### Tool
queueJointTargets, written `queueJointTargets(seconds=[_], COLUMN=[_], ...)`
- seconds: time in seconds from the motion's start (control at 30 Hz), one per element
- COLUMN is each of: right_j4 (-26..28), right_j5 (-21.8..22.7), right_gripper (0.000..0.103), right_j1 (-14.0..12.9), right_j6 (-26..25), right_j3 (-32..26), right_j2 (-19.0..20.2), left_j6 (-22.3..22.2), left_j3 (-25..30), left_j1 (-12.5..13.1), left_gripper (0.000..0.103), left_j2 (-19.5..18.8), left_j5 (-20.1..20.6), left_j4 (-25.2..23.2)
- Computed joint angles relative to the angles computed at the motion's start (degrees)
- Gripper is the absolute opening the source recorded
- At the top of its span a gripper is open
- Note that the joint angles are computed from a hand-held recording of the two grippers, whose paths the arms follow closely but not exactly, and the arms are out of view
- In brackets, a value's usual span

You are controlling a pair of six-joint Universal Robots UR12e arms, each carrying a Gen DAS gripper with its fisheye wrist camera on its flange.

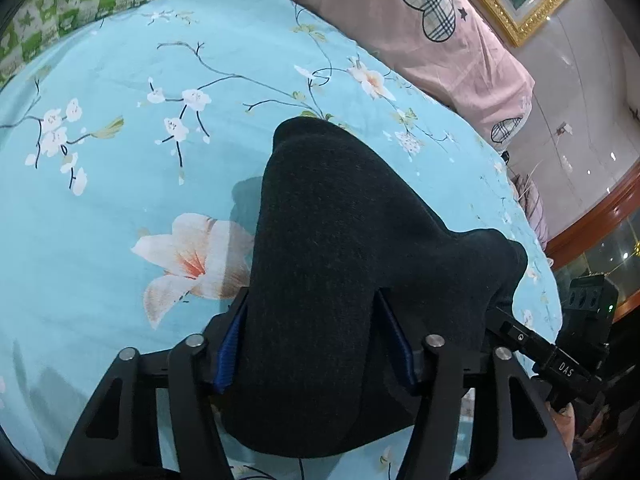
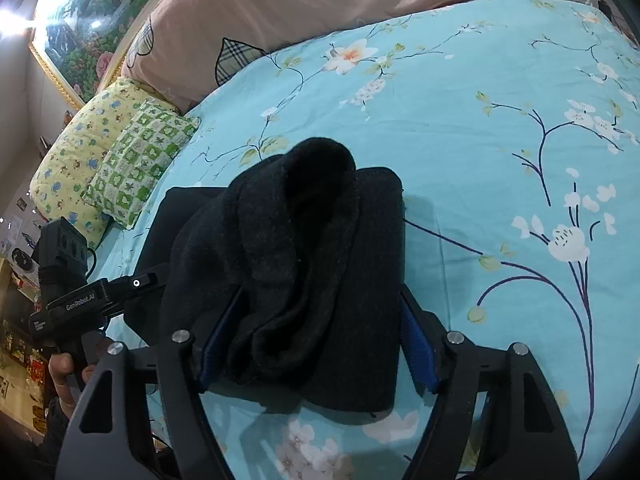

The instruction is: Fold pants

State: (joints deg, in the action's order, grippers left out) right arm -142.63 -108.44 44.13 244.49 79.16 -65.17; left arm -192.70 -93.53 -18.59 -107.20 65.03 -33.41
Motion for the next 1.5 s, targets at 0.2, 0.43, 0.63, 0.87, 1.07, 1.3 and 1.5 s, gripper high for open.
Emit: queueJointTargets(seconds=[0.2,0.43,0.63,0.87,1.07,1.3,1.5], right_j4=[0.4,0.5,-0.8,-1.7,-2.5,-3.4,-2.3], right_j5=[-0.6,-1.9,-2.8,-1.7,0.0,3.0,6.5], right_gripper=[0.059,0.048,0.046,0.046,0.046,0.046,0.046], right_j1=[0.3,0.8,1.2,1.2,0.7,-0.7,-2.2], right_j6=[-1.1,-4.1,-6.4,-9.0,-12.9,-17.4,-21.3], right_j3=[-0.7,-2.6,-4.0,-6.3,-9.8,-14.8,-20.2], right_j2=[0.2,0.7,1.2,2.4,4.5,7.8,11.4], left_j6=[0.5,1.0,0.5,0.0,-1.1,-1.8,-0.7], left_j3=[-0.3,-1.0,-2.1,-3.0,-3.5,-2.2,-0.1], left_j1=[-0.3,-0.4,0.2,1.2,2.5,3.9,5.6], left_gripper=[0.034,0.026,0.025,0.025,0.025,0.025,0.025], left_j2=[0.6,1.9,3.6,5.2,6.4,5.9,4.2], left_j5=[0.1,0.6,0.5,1.6,3.2,6.3,8.6], left_j4=[1.2,2.6,4.0,5.3,7.2,8.0,6.8])
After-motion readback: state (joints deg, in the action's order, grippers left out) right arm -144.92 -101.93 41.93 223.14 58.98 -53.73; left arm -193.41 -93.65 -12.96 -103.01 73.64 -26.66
